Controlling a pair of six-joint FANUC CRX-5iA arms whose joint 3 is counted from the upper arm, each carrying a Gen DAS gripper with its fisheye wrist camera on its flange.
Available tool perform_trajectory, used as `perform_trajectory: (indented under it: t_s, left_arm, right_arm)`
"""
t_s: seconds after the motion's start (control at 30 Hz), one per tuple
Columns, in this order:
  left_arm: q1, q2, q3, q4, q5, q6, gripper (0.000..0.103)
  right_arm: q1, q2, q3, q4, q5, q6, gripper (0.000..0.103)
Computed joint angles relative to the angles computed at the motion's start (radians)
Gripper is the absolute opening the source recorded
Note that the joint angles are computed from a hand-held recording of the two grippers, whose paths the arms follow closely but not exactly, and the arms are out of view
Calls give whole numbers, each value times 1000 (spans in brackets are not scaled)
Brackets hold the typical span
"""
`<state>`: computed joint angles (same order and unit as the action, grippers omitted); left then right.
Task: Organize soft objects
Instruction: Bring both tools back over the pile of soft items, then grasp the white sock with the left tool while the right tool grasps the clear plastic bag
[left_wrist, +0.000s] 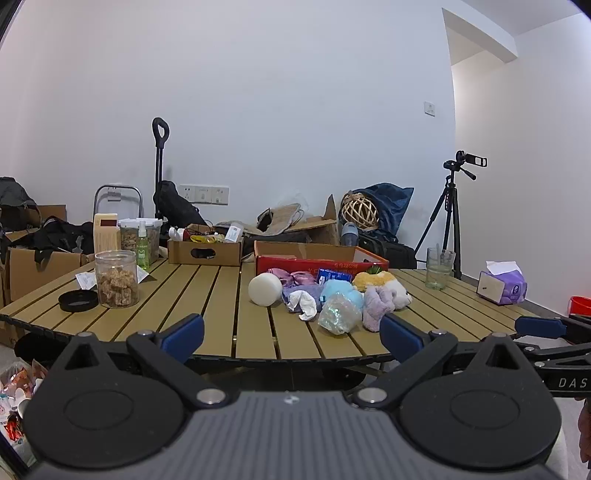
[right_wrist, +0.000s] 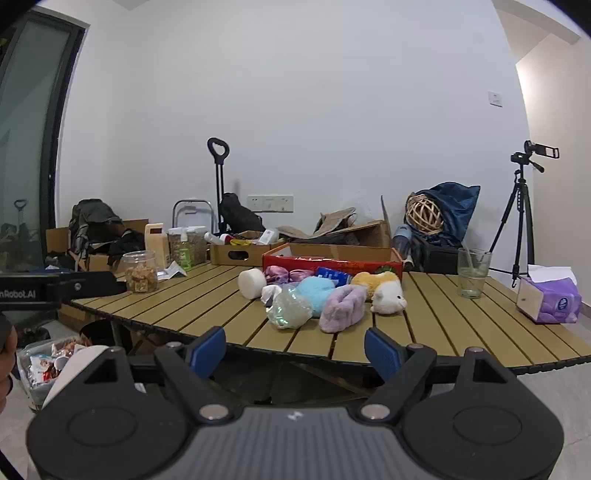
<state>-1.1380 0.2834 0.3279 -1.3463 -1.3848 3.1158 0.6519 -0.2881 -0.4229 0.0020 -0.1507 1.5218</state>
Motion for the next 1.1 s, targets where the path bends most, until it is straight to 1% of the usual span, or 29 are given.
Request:
perform_trajectory:
  t_s: [0.07, 0.2, 0.23, 0.3, 0.37, 0.4, 0.47, 0.57, 0.67, 0.7, 0.77, 0.8, 0.83, 0.87, 0.93, 0.97, 1.0, 1.03, 1.07, 1.1]
  left_arm:
    - [10, -1, -3, 13, 6, -1, 103]
    - [38, 6, -3, 34, 22, -19, 103]
    - [50, 10, 1, 43, 27, -31, 103]
    - [72, 17, 0, 49, 42, -52, 103]
    - [100, 26, 6, 56, 62, -79, 103]
    - [116, 31, 9, 58, 74, -86, 103]
    - [151, 36, 16, 71, 102, -104, 103]
    - [213, 42, 27, 97, 159, -138, 103]
    - [275, 55, 43, 132, 216, -172, 103]
    - [296, 61, 52, 150, 233, -186, 103]
    - [348, 74, 71, 197, 274, -227, 103]
    - [371, 83, 83, 217, 289, -247, 102]
    - [394, 94, 98, 236, 302, -267, 101]
    - [411, 102, 109, 250, 315, -281, 99]
    - [451, 114, 123, 285, 369, -330, 98]
    - [472, 120, 127, 307, 410, -365, 97]
    - [493, 128, 132, 334, 451, -401, 94]
    - [515, 144, 148, 371, 477, -447, 91]
    - [532, 160, 165, 409, 495, -490, 89]
    - [555, 177, 181, 456, 523, -545, 86]
  right_arm:
    - [-2, 16, 27, -43, -21, 45, 82]
    - [-4, 57, 73, -113, -33, 120, 82]
    - [-6, 70, 88, -134, -40, 143, 82]
    - [-9, 105, 116, -140, -46, 146, 82]
    - [-18, 146, 166, -192, -71, 193, 82]
    - [-22, 168, 191, -216, -78, 220, 82]
    - [-19, 213, 232, -220, -72, 236, 82]
    - [-23, 284, 305, -259, -79, 283, 82]
    - [-37, 361, 398, -329, -125, 346, 80]
    - [-46, 390, 438, -373, -147, 393, 80]
    - [-54, 449, 506, -410, -169, 439, 79]
    - [-59, 477, 540, -436, -176, 473, 77]
    - [-62, 513, 580, -443, -188, 492, 72]
    - [-63, 540, 610, -434, -196, 492, 70]
    - [-70, 605, 689, -430, -234, 497, 68]
    - [-75, 637, 729, -430, -257, 496, 64]
    - [-82, 667, 769, -444, -282, 504, 62]
    - [-91, 692, 804, -463, -309, 517, 52]
    - [-99, 715, 836, -471, -335, 519, 34]
    - [-109, 730, 856, -483, -352, 520, 30]
